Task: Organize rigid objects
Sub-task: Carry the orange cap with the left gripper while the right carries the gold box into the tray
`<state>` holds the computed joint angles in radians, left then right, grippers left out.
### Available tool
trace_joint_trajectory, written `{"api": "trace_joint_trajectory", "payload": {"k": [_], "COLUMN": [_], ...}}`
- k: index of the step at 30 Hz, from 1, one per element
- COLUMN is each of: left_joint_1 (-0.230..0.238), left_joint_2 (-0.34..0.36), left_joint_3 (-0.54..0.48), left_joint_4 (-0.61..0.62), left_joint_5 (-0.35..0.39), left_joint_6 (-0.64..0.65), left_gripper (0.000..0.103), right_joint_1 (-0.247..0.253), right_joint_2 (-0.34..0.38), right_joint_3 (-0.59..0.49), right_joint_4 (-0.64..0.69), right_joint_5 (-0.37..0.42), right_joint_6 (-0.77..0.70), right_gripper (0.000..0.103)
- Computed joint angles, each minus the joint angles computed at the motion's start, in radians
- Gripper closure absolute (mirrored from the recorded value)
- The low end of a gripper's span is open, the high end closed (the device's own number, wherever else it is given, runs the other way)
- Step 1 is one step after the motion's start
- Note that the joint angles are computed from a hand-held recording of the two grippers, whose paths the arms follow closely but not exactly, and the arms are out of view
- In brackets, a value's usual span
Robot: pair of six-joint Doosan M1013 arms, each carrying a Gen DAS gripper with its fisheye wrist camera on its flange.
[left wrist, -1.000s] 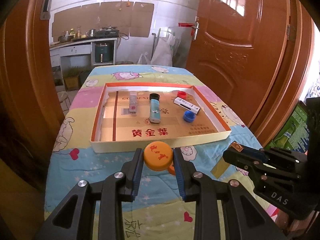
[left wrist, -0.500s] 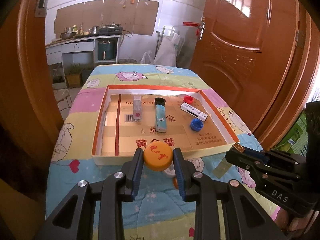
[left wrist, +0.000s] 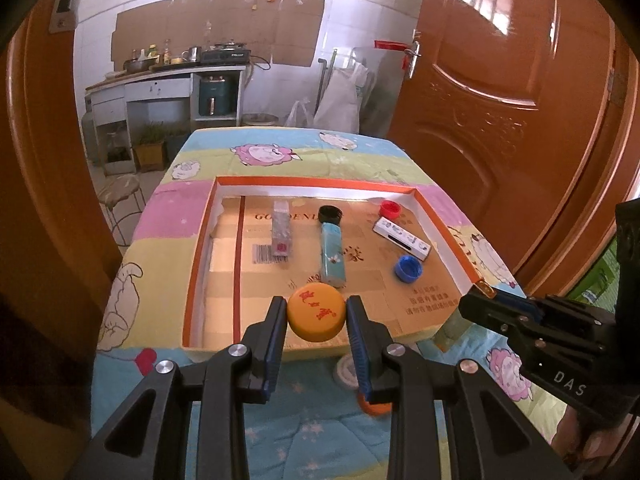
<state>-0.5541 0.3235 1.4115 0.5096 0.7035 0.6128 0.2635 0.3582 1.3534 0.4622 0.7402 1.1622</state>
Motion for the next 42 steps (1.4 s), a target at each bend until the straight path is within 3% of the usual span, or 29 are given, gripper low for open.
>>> {"api": "trace_joint_trajectory", "payload": {"k": [16, 42], "left_joint_1": [0.039, 0.085], "left_joint_2": [0.054, 0.114], "left_joint_3": [-0.059, -0.098], "left_joint_4": [-0.030, -0.109], "left_joint_5": [0.034, 0.074], "left_joint_6": [0.026, 0.070], "left_gripper": [0.072, 0.072], "right_joint_1": [0.001, 0.024], "right_joint_2": [0.084, 0.235], "right_joint_3": [-0.123, -0.296], "right_joint_4": [0.024, -0.070], "right_joint_5": [0.078, 0.212], "right_joint_6": [-0.019, 0.052], "right_gripper": [0.085, 0.085]}}
